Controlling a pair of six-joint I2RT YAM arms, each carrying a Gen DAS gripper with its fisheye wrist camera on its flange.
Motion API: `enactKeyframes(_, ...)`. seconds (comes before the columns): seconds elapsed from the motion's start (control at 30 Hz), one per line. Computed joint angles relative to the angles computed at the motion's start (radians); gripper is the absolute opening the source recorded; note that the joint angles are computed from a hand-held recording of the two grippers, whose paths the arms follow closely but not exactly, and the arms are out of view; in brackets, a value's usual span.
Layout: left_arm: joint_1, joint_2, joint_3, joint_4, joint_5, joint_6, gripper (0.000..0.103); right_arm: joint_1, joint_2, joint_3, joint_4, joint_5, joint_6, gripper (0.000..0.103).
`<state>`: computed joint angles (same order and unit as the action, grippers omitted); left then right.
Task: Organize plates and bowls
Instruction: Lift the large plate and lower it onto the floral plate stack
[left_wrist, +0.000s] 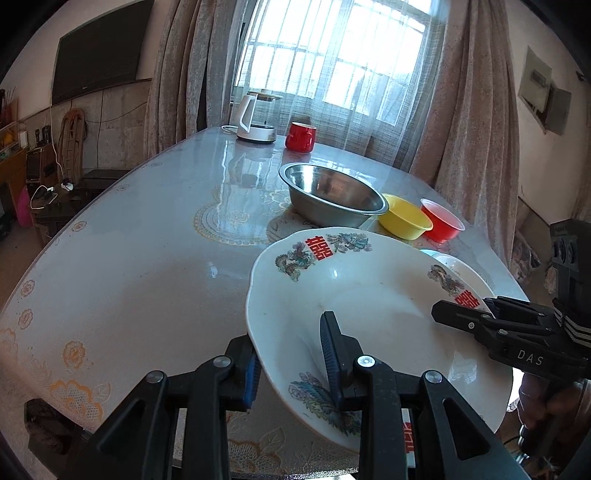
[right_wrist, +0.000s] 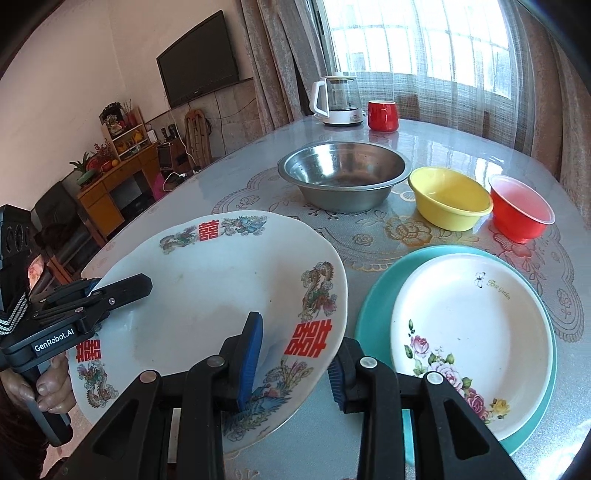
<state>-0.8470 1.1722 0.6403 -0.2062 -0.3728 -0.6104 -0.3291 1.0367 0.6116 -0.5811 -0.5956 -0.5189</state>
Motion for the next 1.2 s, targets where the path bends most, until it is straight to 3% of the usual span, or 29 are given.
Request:
enactKeyframes(0.33,-0.056,0.237,0.218,0.082,0.03,0.109,0.03,-0.271,0.035,0.086,-0.055,-0.07,-0.095,0.033)
enactKeyframes(0.57,-0.078,0.412,0.398,0.075,0.087,0.158,0.03,-0.419,0.134,0.142,-0.03,-0.077,-0.119,0.033)
enactKeyframes(0.87,-0.09,0.596,0.609,0.029,0.134,0.207,0.032,-0.483,0.274,0.218,0.05,-0.046,-0.053,0.034)
enactKeyframes(1.2,-0.086,0.686,0.681,-0.005,0.169,0.196,0.032,-0.492,0.339,0.205,0.121,0.001,-0.046,0.034)
